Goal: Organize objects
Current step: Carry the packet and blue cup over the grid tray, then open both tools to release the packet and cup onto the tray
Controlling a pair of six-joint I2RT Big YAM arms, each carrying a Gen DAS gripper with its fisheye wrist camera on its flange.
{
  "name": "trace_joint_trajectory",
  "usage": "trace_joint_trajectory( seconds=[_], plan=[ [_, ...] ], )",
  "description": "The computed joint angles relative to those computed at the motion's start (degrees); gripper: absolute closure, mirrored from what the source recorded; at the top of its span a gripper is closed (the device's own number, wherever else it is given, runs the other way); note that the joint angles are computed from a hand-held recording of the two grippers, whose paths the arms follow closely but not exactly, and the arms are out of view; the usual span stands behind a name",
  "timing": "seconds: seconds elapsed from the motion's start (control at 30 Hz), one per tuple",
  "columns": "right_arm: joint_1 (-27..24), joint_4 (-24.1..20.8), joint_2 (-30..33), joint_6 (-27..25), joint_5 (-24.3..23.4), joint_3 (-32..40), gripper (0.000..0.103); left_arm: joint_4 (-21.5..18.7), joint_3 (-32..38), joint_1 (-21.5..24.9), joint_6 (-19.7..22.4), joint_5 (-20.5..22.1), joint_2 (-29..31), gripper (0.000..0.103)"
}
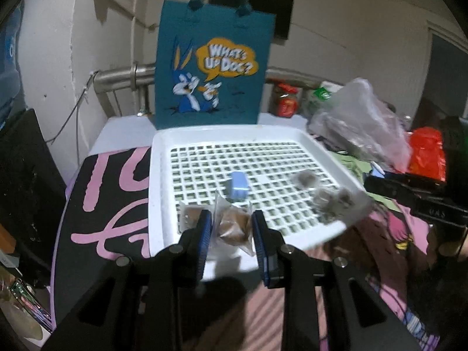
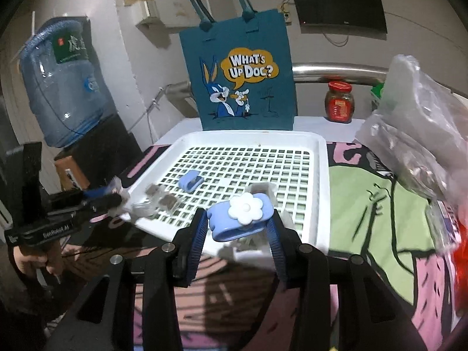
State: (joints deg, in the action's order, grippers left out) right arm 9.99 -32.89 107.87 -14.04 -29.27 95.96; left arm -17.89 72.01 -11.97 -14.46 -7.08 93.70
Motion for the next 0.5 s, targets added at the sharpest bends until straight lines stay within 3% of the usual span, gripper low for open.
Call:
trace_joint_trajectory(
  seconds=[0.17,0.33,0.5],
  plan=[
    [2.2,-2.6,4.5,0.3,4.8,5.2,0.062,-1.2,1.9,0.6,-1.0,0.1,2.4,0.075],
    [2.7,-4.9,7.4,-1.1,7.6,8.3,0.062,-2.7,4.0,0.9,-1.3,-0.2,4.9,0.075],
    [2.0,-7.2,10.2,-2.9,8.5,11.3,0.062,-1.8,4.5,1.2,-1.5,-0.1,6.1,0.071]
  ],
)
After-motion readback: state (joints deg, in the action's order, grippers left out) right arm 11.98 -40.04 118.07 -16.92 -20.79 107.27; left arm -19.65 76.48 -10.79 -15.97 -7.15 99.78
